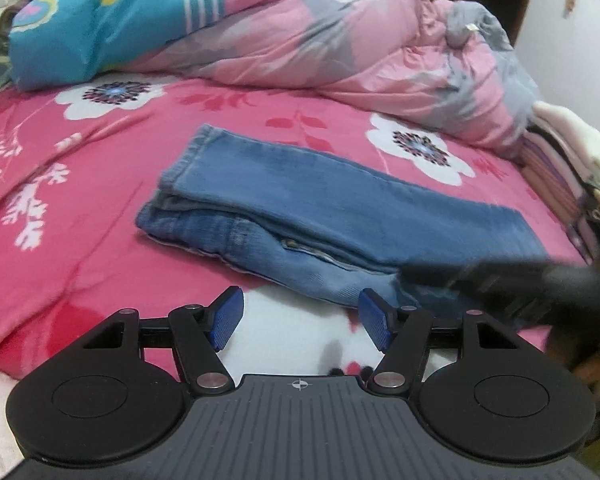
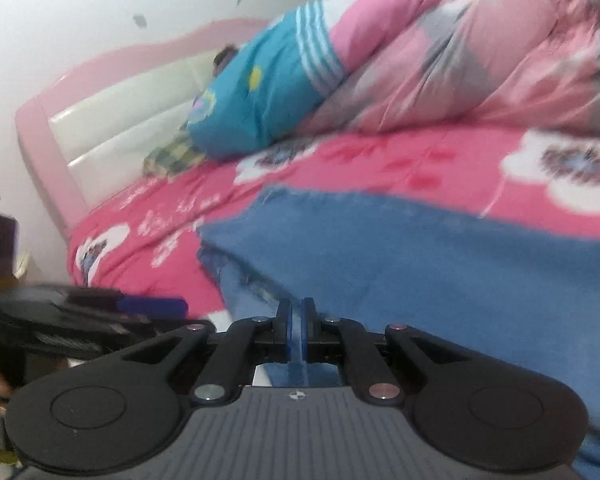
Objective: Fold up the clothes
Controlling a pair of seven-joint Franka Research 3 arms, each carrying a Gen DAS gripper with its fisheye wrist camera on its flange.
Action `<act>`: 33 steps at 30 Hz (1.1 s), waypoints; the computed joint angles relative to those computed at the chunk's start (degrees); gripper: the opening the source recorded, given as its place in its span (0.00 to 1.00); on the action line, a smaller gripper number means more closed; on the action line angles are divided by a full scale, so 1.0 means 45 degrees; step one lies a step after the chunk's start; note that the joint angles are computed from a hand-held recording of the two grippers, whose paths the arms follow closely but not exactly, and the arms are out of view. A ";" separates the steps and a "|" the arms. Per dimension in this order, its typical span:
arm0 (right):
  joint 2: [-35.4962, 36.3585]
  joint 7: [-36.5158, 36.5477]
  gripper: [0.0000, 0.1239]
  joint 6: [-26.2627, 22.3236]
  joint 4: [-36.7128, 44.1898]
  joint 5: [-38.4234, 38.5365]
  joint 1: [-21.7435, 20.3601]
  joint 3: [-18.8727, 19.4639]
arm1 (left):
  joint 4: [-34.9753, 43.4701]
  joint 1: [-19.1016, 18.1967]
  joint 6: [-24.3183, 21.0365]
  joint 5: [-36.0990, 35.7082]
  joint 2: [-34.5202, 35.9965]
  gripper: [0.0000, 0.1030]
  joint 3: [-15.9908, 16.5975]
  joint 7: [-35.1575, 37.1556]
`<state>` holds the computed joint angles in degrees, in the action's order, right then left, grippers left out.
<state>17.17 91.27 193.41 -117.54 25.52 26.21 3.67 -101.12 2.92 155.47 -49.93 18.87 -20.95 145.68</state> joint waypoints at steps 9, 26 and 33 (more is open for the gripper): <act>-0.0903 0.0841 0.03 -0.0036 -0.0967 -0.0805 -0.1210 0.1184 | 0.0421 -0.0232 0.0578 0.1589 0.0501 0.62 0.0412 -0.1445; -0.0836 0.5222 0.03 0.3265 -0.2616 -0.5037 -0.6476 0.5991 | 0.0797 0.0326 0.1405 0.3690 0.1065 0.62 -0.0987 -0.2575; -0.0435 0.4773 0.03 0.2778 -0.2738 -0.3918 -0.4887 0.4213 | 0.0461 0.0350 0.1959 0.3792 0.0972 0.62 -0.1449 -0.1977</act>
<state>15.21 112.75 205.91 -129.86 7.89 4.22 22.62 -99.05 4.50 164.28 -32.87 23.25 -27.47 136.79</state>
